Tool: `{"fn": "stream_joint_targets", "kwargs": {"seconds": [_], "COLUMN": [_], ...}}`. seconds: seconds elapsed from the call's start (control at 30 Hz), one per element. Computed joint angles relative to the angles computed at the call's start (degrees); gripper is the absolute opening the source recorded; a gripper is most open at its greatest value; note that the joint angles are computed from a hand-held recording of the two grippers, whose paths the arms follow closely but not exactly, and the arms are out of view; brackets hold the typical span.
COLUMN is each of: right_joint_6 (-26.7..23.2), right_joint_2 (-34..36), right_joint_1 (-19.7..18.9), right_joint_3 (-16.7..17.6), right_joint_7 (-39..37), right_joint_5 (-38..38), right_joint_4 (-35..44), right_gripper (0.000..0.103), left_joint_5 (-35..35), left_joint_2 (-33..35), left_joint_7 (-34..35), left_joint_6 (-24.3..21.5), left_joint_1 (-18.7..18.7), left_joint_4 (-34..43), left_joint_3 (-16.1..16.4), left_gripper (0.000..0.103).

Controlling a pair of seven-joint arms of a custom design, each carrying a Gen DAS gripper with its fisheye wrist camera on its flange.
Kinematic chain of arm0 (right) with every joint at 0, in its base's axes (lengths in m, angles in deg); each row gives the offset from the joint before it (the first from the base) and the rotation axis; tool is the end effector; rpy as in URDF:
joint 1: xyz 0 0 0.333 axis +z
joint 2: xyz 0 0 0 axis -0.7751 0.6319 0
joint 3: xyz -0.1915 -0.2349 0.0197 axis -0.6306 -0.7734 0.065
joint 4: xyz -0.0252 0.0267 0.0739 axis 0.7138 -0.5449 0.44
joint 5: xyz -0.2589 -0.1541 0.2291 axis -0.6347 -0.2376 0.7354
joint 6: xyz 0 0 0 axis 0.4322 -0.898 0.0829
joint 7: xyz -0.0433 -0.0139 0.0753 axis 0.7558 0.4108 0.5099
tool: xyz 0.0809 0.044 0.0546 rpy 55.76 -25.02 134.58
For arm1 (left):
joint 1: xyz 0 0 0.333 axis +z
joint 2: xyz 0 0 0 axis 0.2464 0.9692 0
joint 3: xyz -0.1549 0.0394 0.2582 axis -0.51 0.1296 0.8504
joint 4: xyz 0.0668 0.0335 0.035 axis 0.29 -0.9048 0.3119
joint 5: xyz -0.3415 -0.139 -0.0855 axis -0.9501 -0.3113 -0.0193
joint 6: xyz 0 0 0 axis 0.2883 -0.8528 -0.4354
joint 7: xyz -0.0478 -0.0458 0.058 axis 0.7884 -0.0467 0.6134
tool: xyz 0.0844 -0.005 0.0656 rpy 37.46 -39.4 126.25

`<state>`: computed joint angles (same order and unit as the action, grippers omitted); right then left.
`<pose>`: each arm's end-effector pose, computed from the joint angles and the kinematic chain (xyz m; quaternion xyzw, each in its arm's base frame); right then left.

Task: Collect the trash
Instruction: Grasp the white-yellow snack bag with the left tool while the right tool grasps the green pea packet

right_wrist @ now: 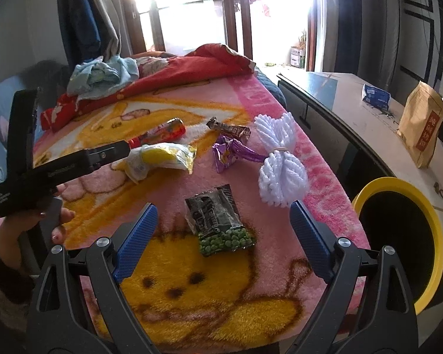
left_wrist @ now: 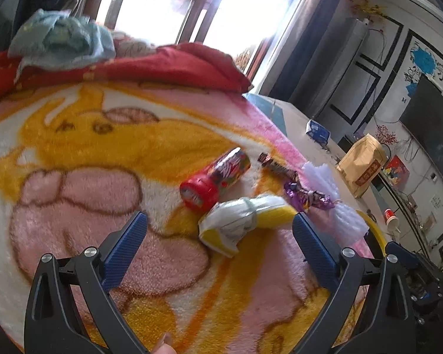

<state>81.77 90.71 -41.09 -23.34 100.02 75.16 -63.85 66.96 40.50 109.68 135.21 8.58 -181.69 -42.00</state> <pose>0.5920 0.0995 0.4885 -0.7641 0.5053 -0.1746 0.3609 0.5927 -0.1488 0.4687 -0.7246 0.5354 -0.3900 0.1904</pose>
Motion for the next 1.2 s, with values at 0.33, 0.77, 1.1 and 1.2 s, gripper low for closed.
{"fn": "stream_joint_targets", "kwargs": {"seconds": [0.33,0.77,1.1,1.2], "right_joint_6": [-1.6,-5.7,-6.3,-7.3], "right_joint_2": [4.0,8.1,7.7,7.6], "right_joint_1": [-0.6,-1.3,-1.5,-1.8], "right_joint_3": [0.1,0.8,0.7,0.7], "right_joint_7": [2.5,4.7,5.0,5.2], "right_joint_5": [-3.7,-6.9,-8.6,-8.2], "right_joint_4": [3.0,6.6,5.8,6.1], "right_gripper": [0.083,0.078,0.044,0.038], "left_joint_5": [-24.4,-35.5,-35.8,-34.4], "left_joint_2": [4.2,7.0,6.8,6.9], "left_joint_7": [23.9,36.9,39.0,39.4], "left_joint_6": [1.6,-2.9,-4.5,-5.1], "left_joint_1": [12.7,12.0,9.0,7.7], "left_joint_4": [1.3,5.5,6.0,6.4], "left_joint_3": [-16.3,-17.5,-15.0,-14.0], "left_gripper": [0.080,0.050,0.030,0.028]}}
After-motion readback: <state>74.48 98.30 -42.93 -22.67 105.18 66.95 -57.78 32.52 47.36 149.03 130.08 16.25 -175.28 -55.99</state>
